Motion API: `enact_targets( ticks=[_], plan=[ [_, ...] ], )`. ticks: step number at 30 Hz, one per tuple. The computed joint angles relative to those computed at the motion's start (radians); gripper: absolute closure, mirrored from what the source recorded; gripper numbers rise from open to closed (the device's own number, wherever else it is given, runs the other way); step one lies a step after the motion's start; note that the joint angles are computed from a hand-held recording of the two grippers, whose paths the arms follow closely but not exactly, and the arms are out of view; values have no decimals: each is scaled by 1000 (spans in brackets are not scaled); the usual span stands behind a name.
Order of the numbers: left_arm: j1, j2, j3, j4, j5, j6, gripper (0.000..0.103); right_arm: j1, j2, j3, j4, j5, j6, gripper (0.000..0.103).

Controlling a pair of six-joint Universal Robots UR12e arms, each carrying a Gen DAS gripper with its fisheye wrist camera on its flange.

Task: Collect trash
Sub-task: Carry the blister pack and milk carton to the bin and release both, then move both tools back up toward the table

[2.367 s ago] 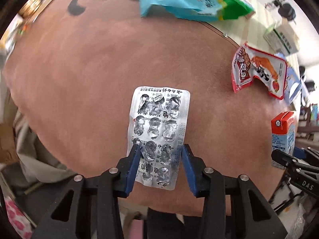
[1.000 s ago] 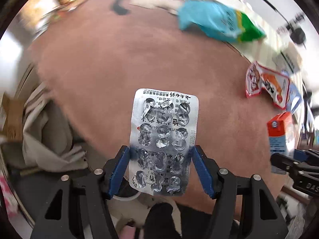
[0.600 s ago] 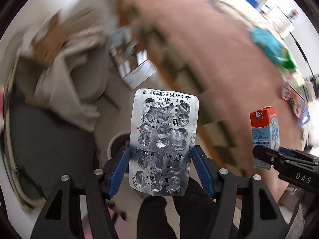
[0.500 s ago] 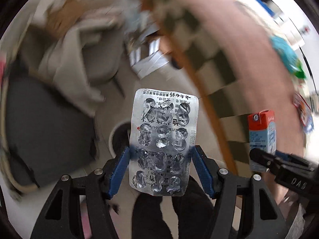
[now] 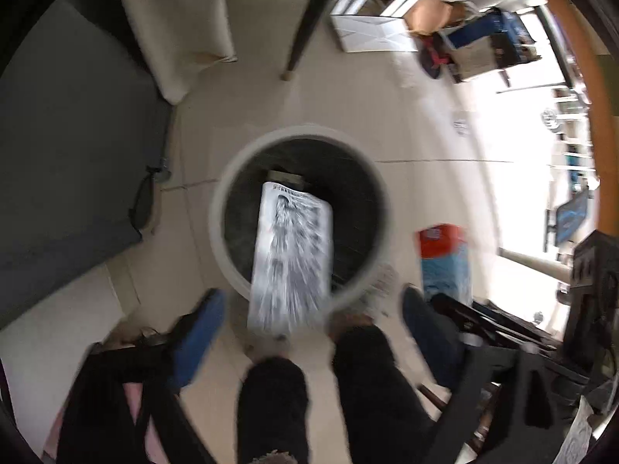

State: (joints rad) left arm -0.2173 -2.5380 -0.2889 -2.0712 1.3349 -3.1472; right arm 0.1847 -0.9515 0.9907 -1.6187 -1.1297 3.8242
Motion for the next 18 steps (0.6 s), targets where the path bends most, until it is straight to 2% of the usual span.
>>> enact_targets(
  ticks=[2,3,7,9,14,18],
  plan=[
    [-1,36,-99,71,42,-9,2,7,10,23,-37,-5,-23,6],
    [-3,40,-113,81,67,-13,2,13,19,21,-34,-22,-40,2],
    [-13,69,-164,118,180,-5,2,47,36,-14,53,-176,-84,1],
    [-17,83,-178,129,221,1,2,56,55,-57,94,-227,-85,1],
    [-18,97,-151,108,243,-3,2,64,90,-154,188,-310,-97,1],
    [-19,80,-53,56,241,-15,2,69,115,-249,254,-339,-104,1]
  ],
)
